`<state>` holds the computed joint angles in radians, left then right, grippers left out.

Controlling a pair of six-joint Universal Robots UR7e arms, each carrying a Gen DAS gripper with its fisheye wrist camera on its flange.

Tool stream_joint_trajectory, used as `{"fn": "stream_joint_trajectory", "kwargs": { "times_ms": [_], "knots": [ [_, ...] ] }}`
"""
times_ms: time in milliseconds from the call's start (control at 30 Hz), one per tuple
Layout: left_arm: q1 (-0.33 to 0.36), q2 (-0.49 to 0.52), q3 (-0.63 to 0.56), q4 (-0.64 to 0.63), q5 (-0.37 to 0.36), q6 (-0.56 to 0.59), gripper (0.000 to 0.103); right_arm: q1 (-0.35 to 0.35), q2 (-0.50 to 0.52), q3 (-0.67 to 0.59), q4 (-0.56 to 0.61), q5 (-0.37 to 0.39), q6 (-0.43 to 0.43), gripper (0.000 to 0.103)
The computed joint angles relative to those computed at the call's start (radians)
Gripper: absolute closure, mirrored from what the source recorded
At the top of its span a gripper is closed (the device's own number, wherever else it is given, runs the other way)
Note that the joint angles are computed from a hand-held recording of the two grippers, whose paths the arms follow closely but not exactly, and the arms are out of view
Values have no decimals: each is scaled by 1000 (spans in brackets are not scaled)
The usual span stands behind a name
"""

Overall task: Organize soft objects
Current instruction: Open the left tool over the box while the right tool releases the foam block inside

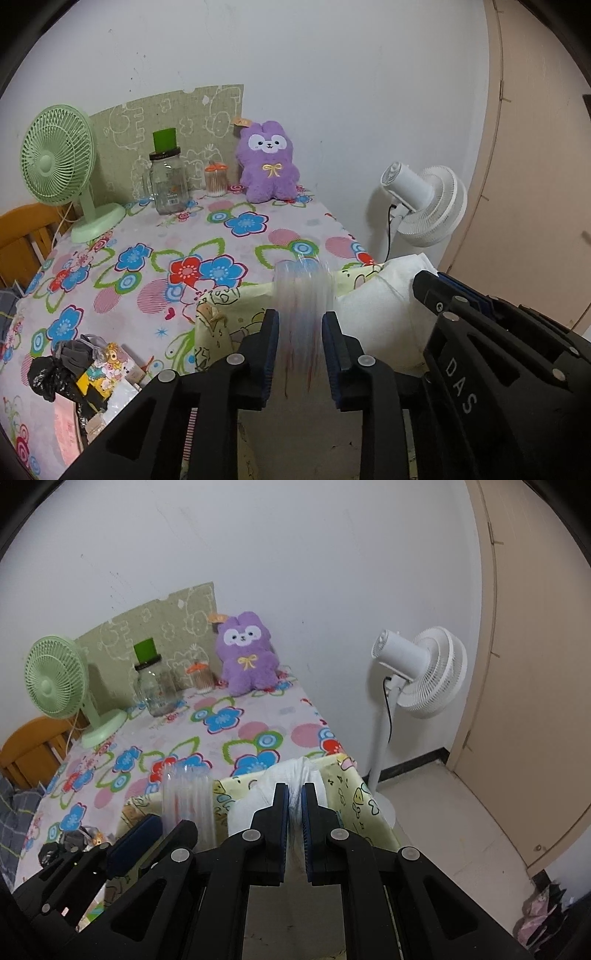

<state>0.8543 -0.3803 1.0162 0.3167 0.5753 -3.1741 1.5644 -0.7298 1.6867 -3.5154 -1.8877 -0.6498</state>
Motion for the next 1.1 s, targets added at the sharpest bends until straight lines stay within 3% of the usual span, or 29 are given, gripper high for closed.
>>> {"fn": "stream_joint_trajectory", "kwargs": {
  "times_ms": [33, 167, 233, 300, 367, 533, 700, 833, 1100],
  "knots": [
    [-2, 10, -15, 22, -15, -11, 69, -1, 1, -4, 11, 1, 2, 91],
    [-2, 26, -47, 83, -19, -58, 62, 0, -2, -8, 33, 1, -2, 84],
    [-2, 21, -38, 76, -13, -54, 53, 0, -5, -8, 40, 0, -3, 71],
    [-2, 13, -29, 70, -3, -47, 41, -1, -9, -2, 37, 7, 0, 44],
    [-4, 4, -18, 61, 8, -39, 32, -1, -14, 10, 18, 20, -4, 36],
    [-7, -1, -18, 89, 19, -51, 24, 11, -15, 22, -21, 5, -45, 25],
    [-21, -33, 35, 28, 1, -16, 14, 18, -28, 47, -52, 15, -54, 13],
    [-31, -59, 74, -13, -7, 8, 7, 26, -34, 66, -95, 18, -66, 9],
    [-55, -112, 149, -77, -15, 48, 6, 45, -59, 104, -131, 23, -78, 6]
  ]
}}
